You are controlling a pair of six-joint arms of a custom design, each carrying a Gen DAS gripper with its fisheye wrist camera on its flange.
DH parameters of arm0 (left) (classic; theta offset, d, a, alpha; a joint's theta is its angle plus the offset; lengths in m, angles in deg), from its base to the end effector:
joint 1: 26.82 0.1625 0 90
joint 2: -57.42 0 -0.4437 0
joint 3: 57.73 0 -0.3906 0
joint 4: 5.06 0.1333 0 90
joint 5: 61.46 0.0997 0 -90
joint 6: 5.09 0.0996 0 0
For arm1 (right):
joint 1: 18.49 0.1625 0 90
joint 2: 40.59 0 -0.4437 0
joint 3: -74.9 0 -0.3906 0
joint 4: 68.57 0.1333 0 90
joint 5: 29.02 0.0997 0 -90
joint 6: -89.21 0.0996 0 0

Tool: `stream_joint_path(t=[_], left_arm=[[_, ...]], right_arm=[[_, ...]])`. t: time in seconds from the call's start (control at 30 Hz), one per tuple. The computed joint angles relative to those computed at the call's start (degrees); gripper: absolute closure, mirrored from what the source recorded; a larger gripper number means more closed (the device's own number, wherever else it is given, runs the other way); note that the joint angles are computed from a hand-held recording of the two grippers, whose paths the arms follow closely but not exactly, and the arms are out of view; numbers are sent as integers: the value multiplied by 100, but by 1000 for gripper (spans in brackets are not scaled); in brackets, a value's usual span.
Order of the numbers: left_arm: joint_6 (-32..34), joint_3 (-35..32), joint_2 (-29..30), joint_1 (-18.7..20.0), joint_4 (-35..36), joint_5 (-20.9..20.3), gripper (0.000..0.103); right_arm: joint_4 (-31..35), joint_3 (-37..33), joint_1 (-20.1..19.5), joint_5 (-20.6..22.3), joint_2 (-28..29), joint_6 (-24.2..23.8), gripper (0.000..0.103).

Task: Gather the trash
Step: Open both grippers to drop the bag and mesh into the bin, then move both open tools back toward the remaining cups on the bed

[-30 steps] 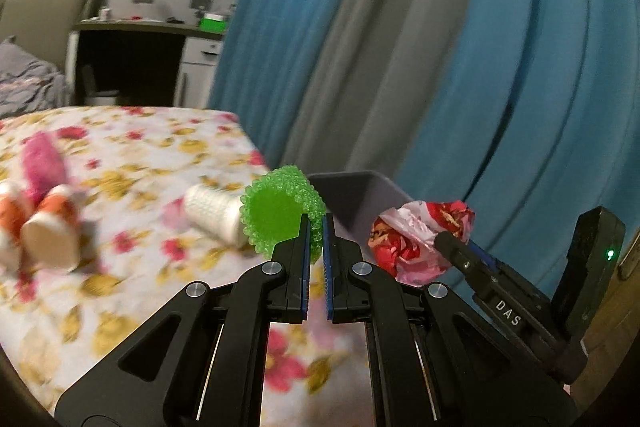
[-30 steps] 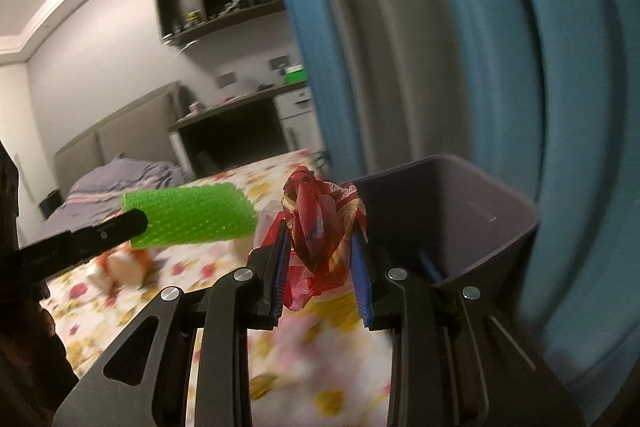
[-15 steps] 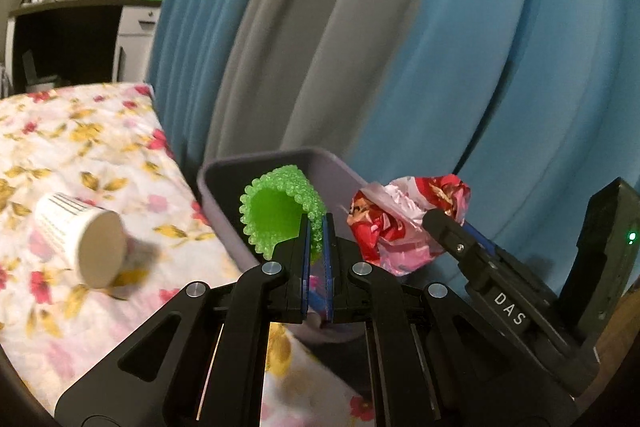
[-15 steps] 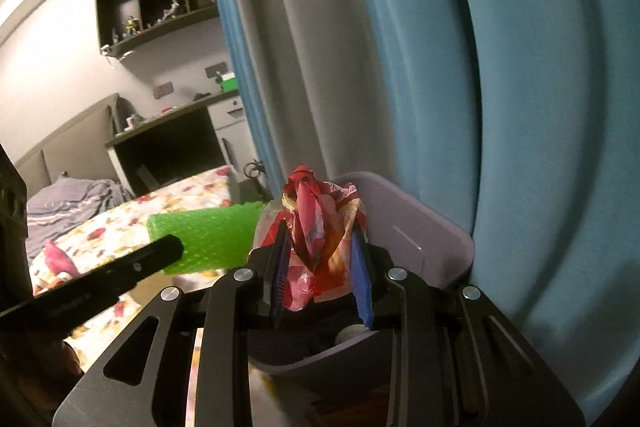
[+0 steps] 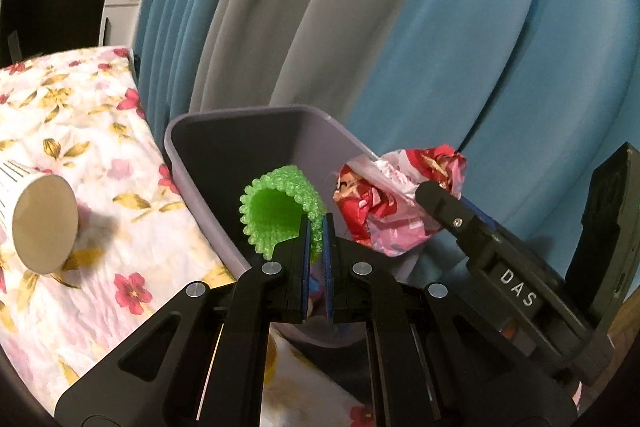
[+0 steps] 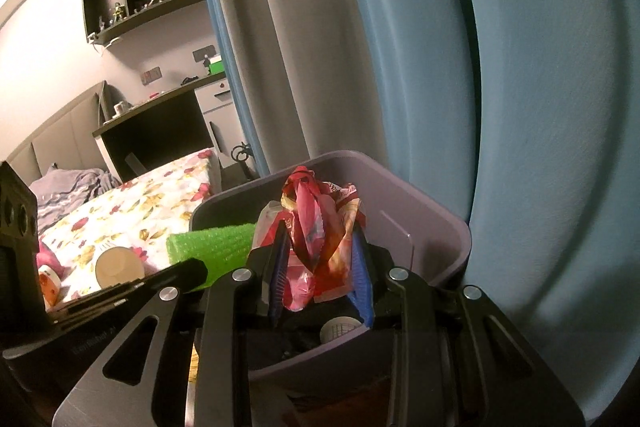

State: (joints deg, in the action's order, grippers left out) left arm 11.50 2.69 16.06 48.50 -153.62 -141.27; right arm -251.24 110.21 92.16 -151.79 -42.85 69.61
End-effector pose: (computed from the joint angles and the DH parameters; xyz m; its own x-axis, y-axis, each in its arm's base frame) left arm -0.0673 -0.8523 0.3159 -0.8840 0.3478 -0.3124 0.4674 0.6752 -0.5706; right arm 0.3894 -0.8080 0.0106 -0.8365 -0.0265 0.5473 -0.4872 0.4929 -0.7209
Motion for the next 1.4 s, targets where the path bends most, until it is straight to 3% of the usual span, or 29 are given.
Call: stream_joint_path(t=[0.1, 0.17, 0.2, 0.23, 0.27, 0.43, 0.57, 0.8, 0.93, 1.17, 1.4], left_arm=[[-39, 23, -8, 20, 0, -55, 98], [-43, 18, -23, 31, 33, -106, 89], [-45, 34, -42, 34, 46, -111, 71], [-27, 73, -69, 34, 2, -55, 44], [-24, 169, -120, 33, -149, 43, 34], [-139, 578, -420, 58, -620, 507, 12], [-195, 876, -660, 61, -880, 864, 9], [21, 1671, -1249, -20, -1678, 1671, 8], [98, 2159, -1637, 7, -2099, 2031, 8], [278, 2973, -2333, 112, -2941, 2677, 6], [528, 3552, -2860, 205, -3750, 3320, 6]], right_arm=[[82, 10, -21, 58, -18, 35, 73], [141, 9, -28, 123, -27, 67, 70], [157, 43, -36, 160, -49, 84, 68], [196, 40, -41, 185, -55, 92, 64], [225, 45, -43, 180, -65, 96, 61], [10, 175, -3, 162, -127, 65, 47], [-220, 252, 64, 174, -143, -46, 42], [-873, 1064, 329, 459, -375, -385, 18], [-925, 1336, 495, 636, -379, -578, 17], [-537, 1580, 724, 967, -333, -351, 16], [-291, 1447, 919, 989, -119, -316, 16]])
